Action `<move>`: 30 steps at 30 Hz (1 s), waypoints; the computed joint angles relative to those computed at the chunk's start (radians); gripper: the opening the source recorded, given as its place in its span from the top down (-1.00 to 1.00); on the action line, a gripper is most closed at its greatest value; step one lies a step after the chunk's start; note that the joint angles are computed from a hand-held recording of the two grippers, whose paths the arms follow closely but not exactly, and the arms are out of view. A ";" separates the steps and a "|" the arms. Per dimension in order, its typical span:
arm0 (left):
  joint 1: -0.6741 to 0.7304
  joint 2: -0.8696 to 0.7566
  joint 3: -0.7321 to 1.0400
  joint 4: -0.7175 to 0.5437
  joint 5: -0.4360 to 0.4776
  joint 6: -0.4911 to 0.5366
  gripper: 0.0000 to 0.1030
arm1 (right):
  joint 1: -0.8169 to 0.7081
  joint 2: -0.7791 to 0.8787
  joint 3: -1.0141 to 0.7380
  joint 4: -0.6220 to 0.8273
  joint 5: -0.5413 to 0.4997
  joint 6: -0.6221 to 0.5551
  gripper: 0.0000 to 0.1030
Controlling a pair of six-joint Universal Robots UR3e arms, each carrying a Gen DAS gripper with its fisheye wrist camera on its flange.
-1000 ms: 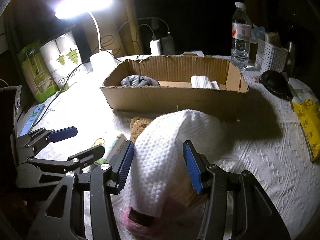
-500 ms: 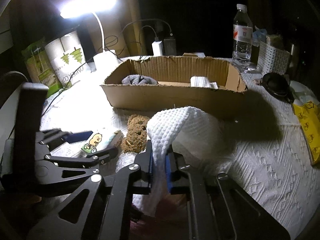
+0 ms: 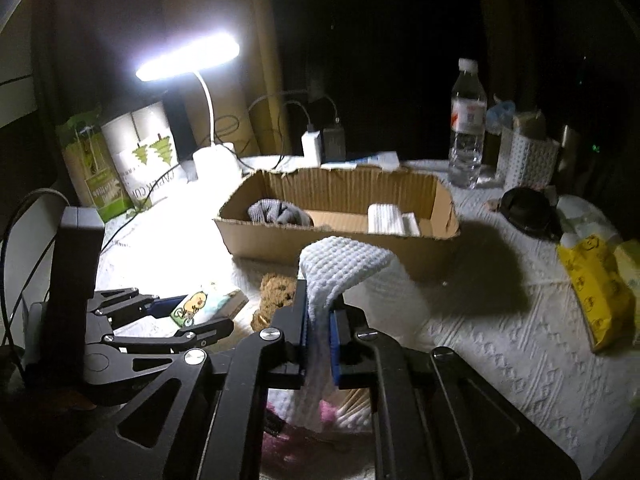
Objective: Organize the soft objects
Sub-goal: 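Carry both items to the box and release the tissue pack from the left tool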
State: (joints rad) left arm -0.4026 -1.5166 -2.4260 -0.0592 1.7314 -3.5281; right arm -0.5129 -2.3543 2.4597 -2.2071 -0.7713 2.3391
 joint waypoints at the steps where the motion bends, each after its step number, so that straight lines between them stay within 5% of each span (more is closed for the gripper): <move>1: 0.002 0.012 -0.005 0.002 -0.005 0.002 0.09 | -0.014 -0.021 -0.008 0.025 0.012 -0.008 0.82; 14: 0.008 0.167 0.000 -0.056 0.004 0.025 0.08 | -0.087 -0.102 -0.091 0.160 0.084 -0.064 0.82; 30: 0.076 0.212 0.055 -0.076 -0.021 0.072 0.08 | -0.049 0.038 -0.132 -0.012 0.091 -0.020 0.82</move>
State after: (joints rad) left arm -0.3264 -1.3044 -2.3709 -0.1348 1.7107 -3.4565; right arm -0.5617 -2.3165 2.3272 -2.2193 -0.6807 2.3192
